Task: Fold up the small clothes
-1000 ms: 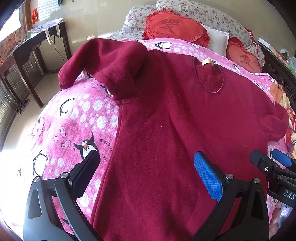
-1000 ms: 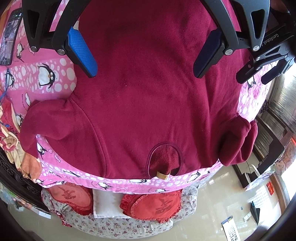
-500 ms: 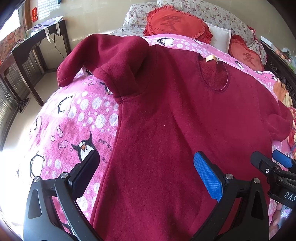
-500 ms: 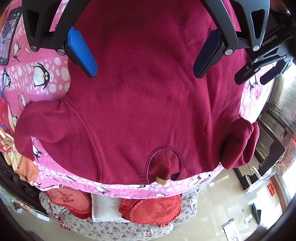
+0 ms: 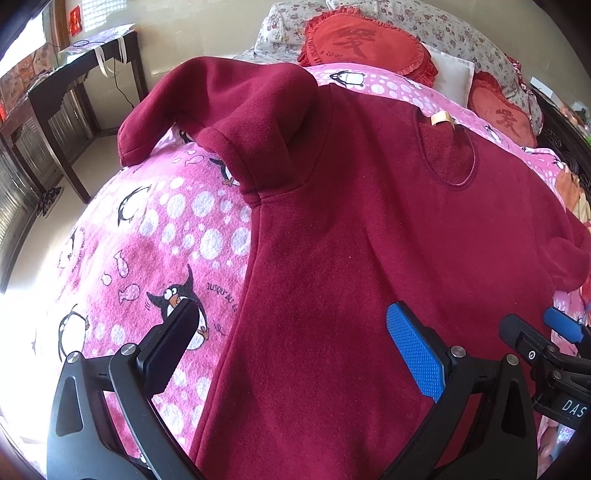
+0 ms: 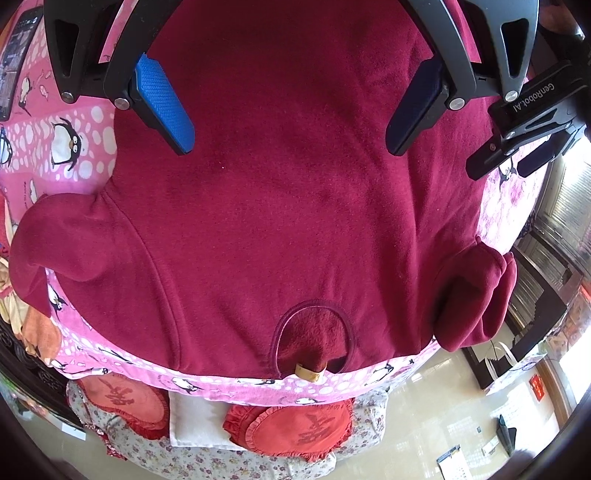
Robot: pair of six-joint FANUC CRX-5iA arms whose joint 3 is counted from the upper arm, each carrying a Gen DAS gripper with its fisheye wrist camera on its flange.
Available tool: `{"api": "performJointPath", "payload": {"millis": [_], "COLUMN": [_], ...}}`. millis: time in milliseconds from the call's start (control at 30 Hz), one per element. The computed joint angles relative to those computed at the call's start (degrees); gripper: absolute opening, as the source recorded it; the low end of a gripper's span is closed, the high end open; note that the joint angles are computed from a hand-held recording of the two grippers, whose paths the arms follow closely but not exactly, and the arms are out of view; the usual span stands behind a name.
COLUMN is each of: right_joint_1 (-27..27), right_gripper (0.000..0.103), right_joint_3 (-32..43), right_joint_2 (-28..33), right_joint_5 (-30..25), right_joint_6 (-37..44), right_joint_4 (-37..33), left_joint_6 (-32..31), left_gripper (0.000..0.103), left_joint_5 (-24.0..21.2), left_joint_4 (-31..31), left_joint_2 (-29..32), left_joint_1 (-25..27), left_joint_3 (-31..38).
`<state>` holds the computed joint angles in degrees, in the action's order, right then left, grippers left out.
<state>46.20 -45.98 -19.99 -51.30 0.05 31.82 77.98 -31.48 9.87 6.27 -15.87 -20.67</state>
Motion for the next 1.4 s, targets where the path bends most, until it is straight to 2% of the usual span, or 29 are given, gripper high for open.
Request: {"api": "performJointPath", "payload": {"millis": [333,567,733,933,1067,1200,1400], "right_joint_1": [-0.9,-1.7,-2.3,-3.1,-4.3,-5.2,-6.7], "right_gripper": [0.103,0.103,0.103,0.103,0.103,0.103,0.103], "right_joint_3": [1.0,2.2,2.7,3.2,3.7,4.5,6.1], "right_joint_2": [1.7,3.1,3.8,4.4,5.4,6.7,9.4], "right_joint_5": [0.6,1.0,1.8,2.7,3.7,4.8,6.6], "right_joint_6": [2.4,4.4,5.6,7.6,9.2,11.2,14.8], "right_joint_4": [-1.4,-1.7,-2.6,-4.0,-5.3,-7.0,-9.8], "left_joint_6": [-1.1,0.4,0.3,1.0,-2.0,-1.3,-7.4], "left_gripper": [0.102,0.102,0.102,0.102,0.102,0.102,0.102], "left_joint_5": [-0.2,0.3,1.0,1.1,2.2,1.5,2.1], "left_joint_4": [2.0,2.4,5.1,6.7,9.7,7.5,15.7], "left_joint_2": [1.1,2.2,3.8,6.5,9.0,12.9,18.3], "left_joint_1": [1.6,3.9,6.2,9.2,11.5,13.7,16.4], "left_joint_3": [0.6,2.3,4.4,8.1,9.7,14.0,17.3]}}
